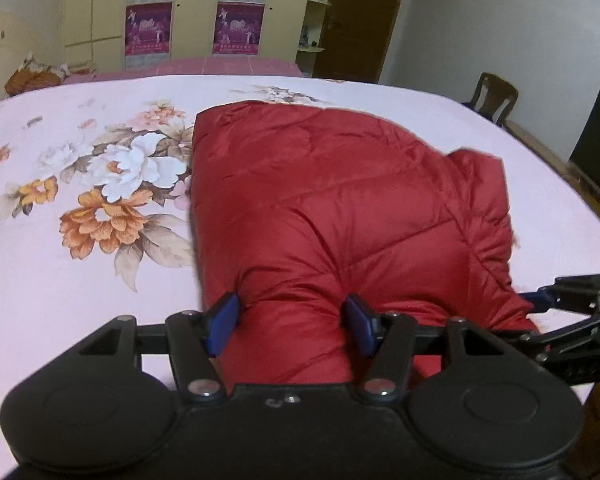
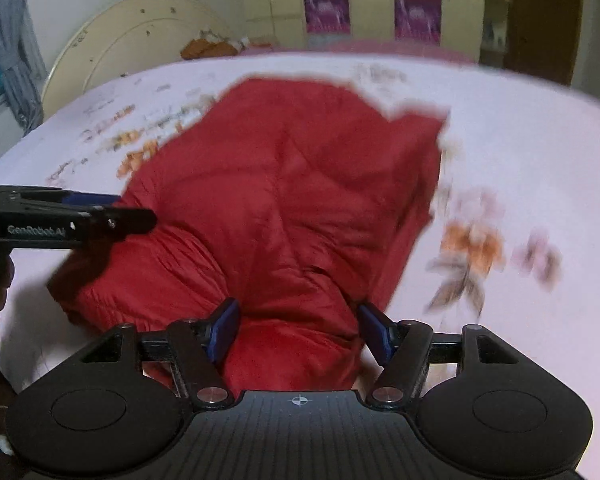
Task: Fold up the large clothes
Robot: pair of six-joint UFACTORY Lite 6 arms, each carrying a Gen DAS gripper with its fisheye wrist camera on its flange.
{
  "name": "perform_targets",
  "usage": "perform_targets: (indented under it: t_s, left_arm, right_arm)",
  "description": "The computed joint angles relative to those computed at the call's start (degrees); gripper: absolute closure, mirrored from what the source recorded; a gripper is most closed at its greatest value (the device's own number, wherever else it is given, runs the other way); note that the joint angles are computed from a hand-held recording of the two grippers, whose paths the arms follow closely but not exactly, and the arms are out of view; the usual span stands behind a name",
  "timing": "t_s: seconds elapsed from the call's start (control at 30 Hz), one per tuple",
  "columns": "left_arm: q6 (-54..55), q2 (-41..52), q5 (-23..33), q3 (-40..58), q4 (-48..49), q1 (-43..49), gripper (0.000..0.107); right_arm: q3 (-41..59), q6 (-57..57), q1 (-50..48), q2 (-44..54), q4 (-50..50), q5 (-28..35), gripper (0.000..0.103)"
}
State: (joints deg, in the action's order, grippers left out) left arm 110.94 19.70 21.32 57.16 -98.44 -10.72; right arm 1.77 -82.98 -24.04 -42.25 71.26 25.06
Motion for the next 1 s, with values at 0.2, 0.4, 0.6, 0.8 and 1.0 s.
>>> perform_targets:
  t_s: [0.2,0.4,0.6,0.8,1.0]
  left_arm:
    - [-12.8,-0.16,-0.56,2.93,11.07,0.11,0.043]
    - [-27.63,1.28,-1.04,8.15,21.69,-0.62,0.026]
    - [-43.79,8.34,2.48,18.09,32.99,-0.3,0.018]
    - [-49.85,14.51,6.06,25.22,36.16,0.19,0.013]
    - [-50.21,17.36,7.22,27.99,36.15,-0.05,0.011]
  right_arm:
    - [4.26,2.22,-6.05,3.11,-5.34,6.48,0.038]
    - [9.29,-1.47,-19.07,5.07,-3.29,15.76,0.006]
    - [17.24,-4.96,-17.27,20.96,6.53,15.22,0.006]
    - [24.25,-8.8,-13.85,34.9,14.77,13.73,0.006]
    - [30.81,-10.38,-13.49,48.12,20.04,16.49,0.006]
